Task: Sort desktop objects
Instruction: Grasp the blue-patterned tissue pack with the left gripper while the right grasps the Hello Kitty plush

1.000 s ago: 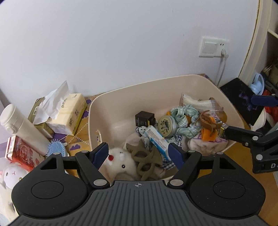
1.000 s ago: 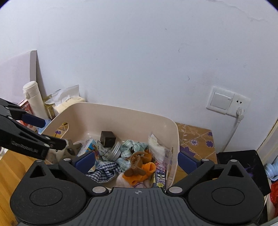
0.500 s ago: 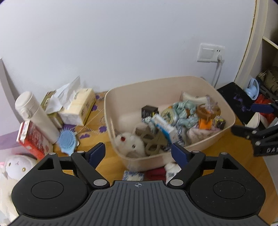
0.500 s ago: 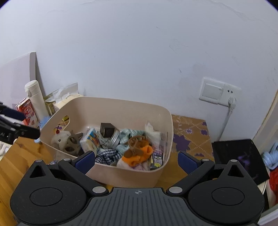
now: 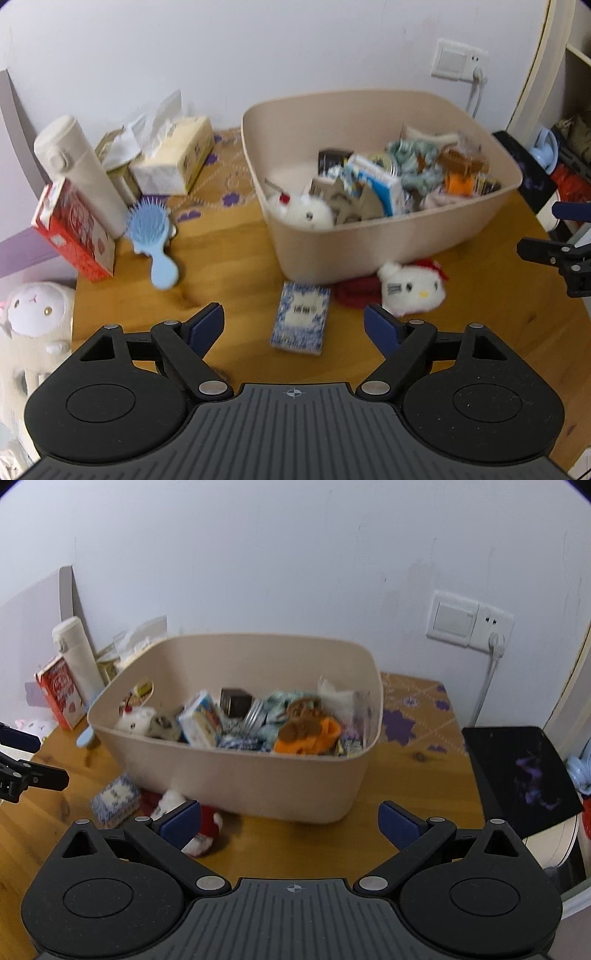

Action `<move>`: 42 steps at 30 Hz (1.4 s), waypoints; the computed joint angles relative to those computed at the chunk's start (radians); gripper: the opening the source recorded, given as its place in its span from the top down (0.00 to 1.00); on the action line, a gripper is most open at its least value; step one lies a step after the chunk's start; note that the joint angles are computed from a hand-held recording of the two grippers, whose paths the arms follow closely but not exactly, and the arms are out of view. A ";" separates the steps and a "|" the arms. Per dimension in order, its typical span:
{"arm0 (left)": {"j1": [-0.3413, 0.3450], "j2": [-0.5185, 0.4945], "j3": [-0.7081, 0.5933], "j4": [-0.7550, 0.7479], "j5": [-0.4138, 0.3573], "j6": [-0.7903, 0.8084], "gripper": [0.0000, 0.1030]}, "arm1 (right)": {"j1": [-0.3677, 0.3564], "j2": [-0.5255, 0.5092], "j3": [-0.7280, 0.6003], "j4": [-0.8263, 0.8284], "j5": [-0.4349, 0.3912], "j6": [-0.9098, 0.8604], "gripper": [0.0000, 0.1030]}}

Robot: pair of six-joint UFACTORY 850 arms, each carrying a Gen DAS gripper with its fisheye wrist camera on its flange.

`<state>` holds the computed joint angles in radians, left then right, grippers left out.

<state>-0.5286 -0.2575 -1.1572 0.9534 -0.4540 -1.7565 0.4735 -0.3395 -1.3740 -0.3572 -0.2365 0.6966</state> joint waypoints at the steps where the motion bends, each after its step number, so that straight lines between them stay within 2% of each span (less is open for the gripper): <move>1: -0.001 -0.001 0.005 -0.002 0.005 0.000 0.18 | 0.003 -0.003 0.001 0.012 -0.002 -0.008 0.00; 9: 0.001 -0.030 0.012 -0.056 0.043 0.034 0.18 | 0.028 -0.033 -0.019 0.061 -0.044 -0.044 0.00; 20: 0.011 -0.087 -0.014 -0.132 0.082 0.110 0.18 | 0.056 -0.117 -0.090 0.175 -0.075 -0.200 0.00; 32: 0.051 -0.154 -0.045 -0.194 0.144 0.140 0.18 | 0.060 -0.192 -0.159 0.349 -0.055 -0.376 0.00; 39: 0.072 -0.191 -0.080 -0.282 0.173 0.206 0.18 | 0.061 -0.235 -0.205 0.454 -0.048 -0.471 0.00; 42: 0.074 -0.203 -0.096 -0.259 0.165 0.183 0.18 | 0.061 -0.251 -0.222 0.482 -0.044 -0.499 0.00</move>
<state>-0.4549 -0.4607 -1.2528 0.6946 -0.2891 -1.5731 0.5349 -0.5906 -1.5959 0.1252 -0.2810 0.1971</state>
